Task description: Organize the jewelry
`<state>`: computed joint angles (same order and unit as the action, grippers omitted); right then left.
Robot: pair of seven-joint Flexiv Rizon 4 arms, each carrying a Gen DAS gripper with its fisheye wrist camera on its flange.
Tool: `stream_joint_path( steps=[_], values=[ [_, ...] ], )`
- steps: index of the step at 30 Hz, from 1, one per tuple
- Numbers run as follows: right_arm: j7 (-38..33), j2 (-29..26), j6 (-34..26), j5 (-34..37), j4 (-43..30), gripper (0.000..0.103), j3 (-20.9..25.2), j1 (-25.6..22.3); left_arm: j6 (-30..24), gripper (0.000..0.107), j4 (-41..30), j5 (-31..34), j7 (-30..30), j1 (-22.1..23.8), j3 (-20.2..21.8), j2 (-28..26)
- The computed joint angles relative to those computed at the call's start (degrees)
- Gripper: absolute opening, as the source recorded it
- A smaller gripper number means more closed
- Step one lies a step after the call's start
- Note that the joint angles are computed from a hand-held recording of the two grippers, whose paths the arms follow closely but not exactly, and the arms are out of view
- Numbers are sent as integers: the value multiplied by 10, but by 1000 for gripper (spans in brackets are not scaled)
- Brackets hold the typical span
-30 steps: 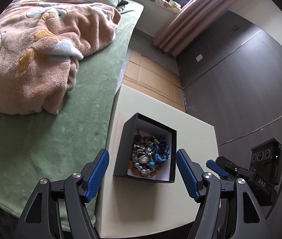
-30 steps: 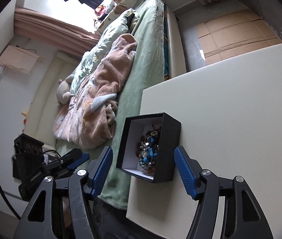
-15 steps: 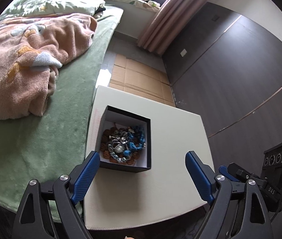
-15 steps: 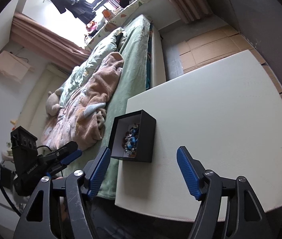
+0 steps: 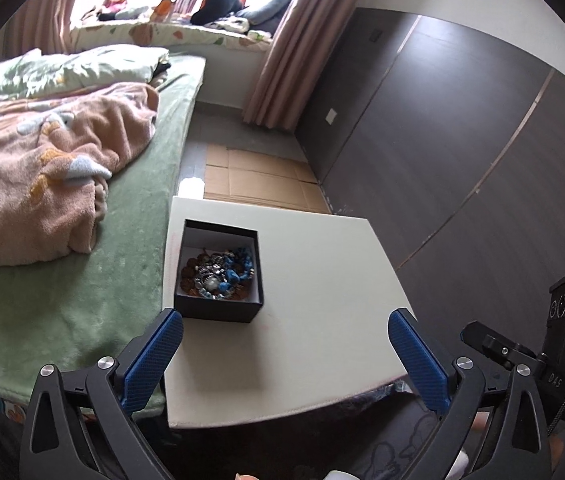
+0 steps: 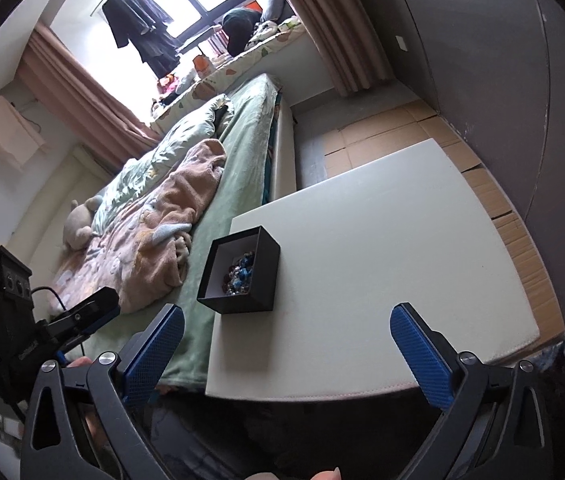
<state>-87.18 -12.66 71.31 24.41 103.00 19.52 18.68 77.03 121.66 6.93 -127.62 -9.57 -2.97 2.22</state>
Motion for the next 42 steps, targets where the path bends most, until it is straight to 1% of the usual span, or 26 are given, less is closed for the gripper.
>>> stream_joint_path(
  steps=[2, 6, 10, 12, 15, 17, 23, 28, 32, 35, 40, 42],
  values=[
    [26, 19, 26, -27, 32, 103, -10, 12, -1, 102, 1, 35, -24, -2, -7, 11],
    [57, 58, 64, -60, 88, 103, -17, 21, -20, 102, -1, 98, -65, -2, -27, 31],
    [72, 95, 82, -80, 132, 103, -21, 25, -24, 102, 5, 128, -83, -4, -40, 51],
    [82, 110, 90, -96, 152, 103, -24, 30, -36, 102, 6, 140, -91, -2, -49, 63],
    [96, 132, 95, -115, 176, 103, -29, 37, -41, 102, 15, 134, -78, -7, -54, 78],
    [106, 146, 102, -125, 192, 103, -33, 41, -58, 102, 15, 150, -91, 0, -67, 91],
    [108, 177, 103, -119, 216, 103, -45, 57, -69, 102, 25, 156, -96, 5, -80, 117],
    [124, 186, 109, -129, 229, 103, -51, 64, -75, 102, 31, 166, -115, 18, -94, 134],
    [125, 189, 108, -130, 233, 103, -57, 68, -67, 102, 37, 157, -117, 19, -94, 139],
    [134, 191, 114, -138, 240, 103, -56, 67, -77, 102, 36, 161, -124, 26, -102, 144],
    [167, 197, 120, -176, 258, 103, -50, 59, -91, 102, 32, 173, -133, 35, -112, 151],
    [172, 200, 120, -181, 263, 103, -52, 61, -94, 102, 32, 177, -138, 36, -114, 155]
  ],
)
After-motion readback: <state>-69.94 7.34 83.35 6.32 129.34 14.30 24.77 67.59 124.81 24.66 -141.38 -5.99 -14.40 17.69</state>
